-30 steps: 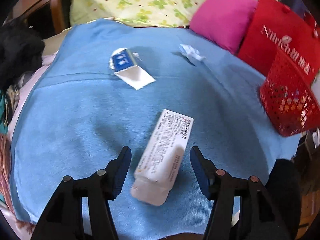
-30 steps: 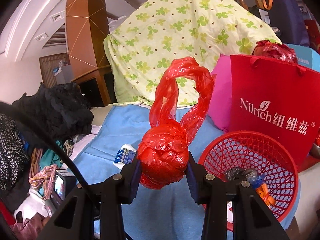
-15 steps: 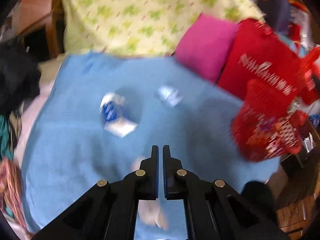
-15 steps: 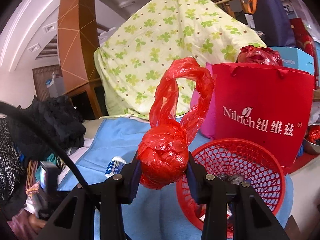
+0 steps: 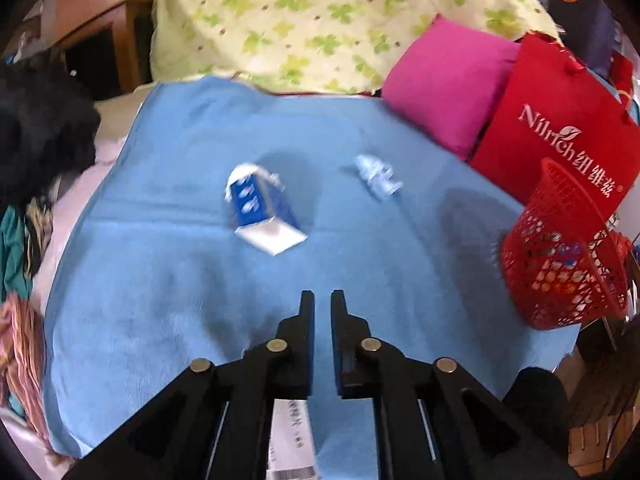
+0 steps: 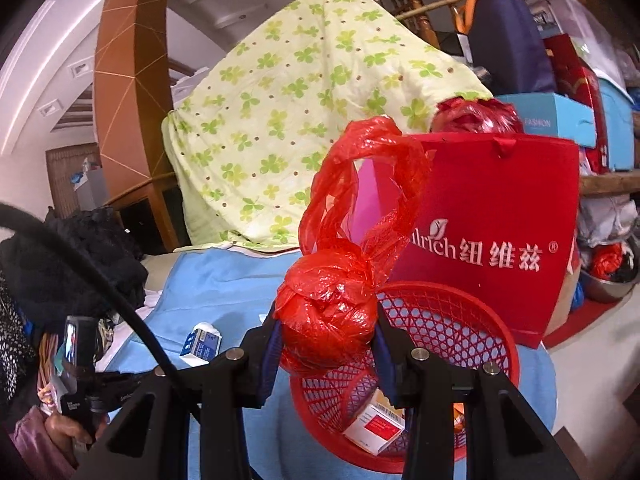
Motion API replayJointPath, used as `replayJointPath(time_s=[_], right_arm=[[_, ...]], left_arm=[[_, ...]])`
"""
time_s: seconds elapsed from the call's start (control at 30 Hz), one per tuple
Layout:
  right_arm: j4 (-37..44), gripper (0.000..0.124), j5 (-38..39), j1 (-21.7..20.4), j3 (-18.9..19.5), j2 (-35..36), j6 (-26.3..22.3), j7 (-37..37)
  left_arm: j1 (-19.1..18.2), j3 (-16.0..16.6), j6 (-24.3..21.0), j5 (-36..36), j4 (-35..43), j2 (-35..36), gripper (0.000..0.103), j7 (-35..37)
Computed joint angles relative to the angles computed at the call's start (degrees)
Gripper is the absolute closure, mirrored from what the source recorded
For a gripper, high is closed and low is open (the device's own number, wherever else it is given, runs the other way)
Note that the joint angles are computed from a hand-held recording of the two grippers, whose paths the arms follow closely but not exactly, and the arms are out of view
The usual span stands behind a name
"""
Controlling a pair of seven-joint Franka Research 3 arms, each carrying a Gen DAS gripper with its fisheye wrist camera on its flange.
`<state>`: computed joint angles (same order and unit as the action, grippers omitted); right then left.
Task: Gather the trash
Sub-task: 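Lower the left tool onto the white medicine box and close it, then carry the white box into the red basket with left tool while right releases red bag there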
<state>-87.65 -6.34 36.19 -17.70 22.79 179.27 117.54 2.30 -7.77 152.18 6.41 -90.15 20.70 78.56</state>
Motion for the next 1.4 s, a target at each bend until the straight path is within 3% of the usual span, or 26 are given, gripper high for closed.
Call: replayJointPath(time_s=[0.03, 0.07, 0.13, 0.4, 0.43, 0.47, 0.53, 0.77, 1.0, 1.17, 1.4], right_arm=[[0.3, 0.081, 0.4, -0.6, 0.7, 0.2, -0.4, -0.3], [0.7, 0.081, 0.7, -1.1, 1.6, 0.4, -0.8, -0.8], [1.6, 0.081, 0.4, -1.4, 2.3, 0.9, -1.6, -1.5], [6.2, 0.081, 1.1, -3.9, 7.2, 3.6, -4.9, -4.8], [6.7, 0.081, 1.0, -3.9, 7.5, 3.9, -5.3, -5.1], [7.1, 0.081, 1.0, -4.0, 7.7, 4.1, -5.5, -5.4], [7.5, 0.081, 0.7, -3.9, 7.9, 4.3, -5.9, -5.8], [7.1, 0.081, 1.1, -4.0, 8.1, 4.1, -4.8, -6.0], [4.0, 0.081, 1.0, -2.4, 5.3, 2.4, -2.4, -4.1], [1.1, 0.081, 0.8, -0.4, 1.7, 0.7, -0.2, -1.7], [-3.1, 0.081, 1.0, 2.7, -3.8, -1.7, 2.5, 1.0]], left_arm=[[0.2, 0.1, -0.1, -0.2, -0.9, -0.3, 0.075, -0.1], [0.3, 0.3, -0.4, -0.1, -1.8, -0.7, 0.044, -0.5], [-0.1, 1.6, 2.0, 1.4, -6.1, -2.6, 0.027, -3.6], [-0.2, 1.7, -2.9, 3.5, -7.9, -0.8, 0.027, -4.2], [-0.1, 1.7, -3.5, 3.5, -7.7, -0.3, 0.031, -4.5], [0.4, 1.2, -3.8, 2.3, -7.6, 0.0, 0.048, -4.1], [0.6, 1.6, -2.6, 2.0, -8.2, -0.3, 0.058, -5.4], [1.1, 0.0, 2.0, 0.0, -7.8, -3.5, 0.059, -3.3], [-1.9, -2.2, 9.1, 0.3, -5.1, -6.8, 0.059, 1.5], [-4.9, -2.5, 9.4, 3.0, 0.6, -5.6, 0.059, 2.9], [-7.9, -3.5, 6.2, 3.4, 9.0, -1.5, 0.059, 5.1]])
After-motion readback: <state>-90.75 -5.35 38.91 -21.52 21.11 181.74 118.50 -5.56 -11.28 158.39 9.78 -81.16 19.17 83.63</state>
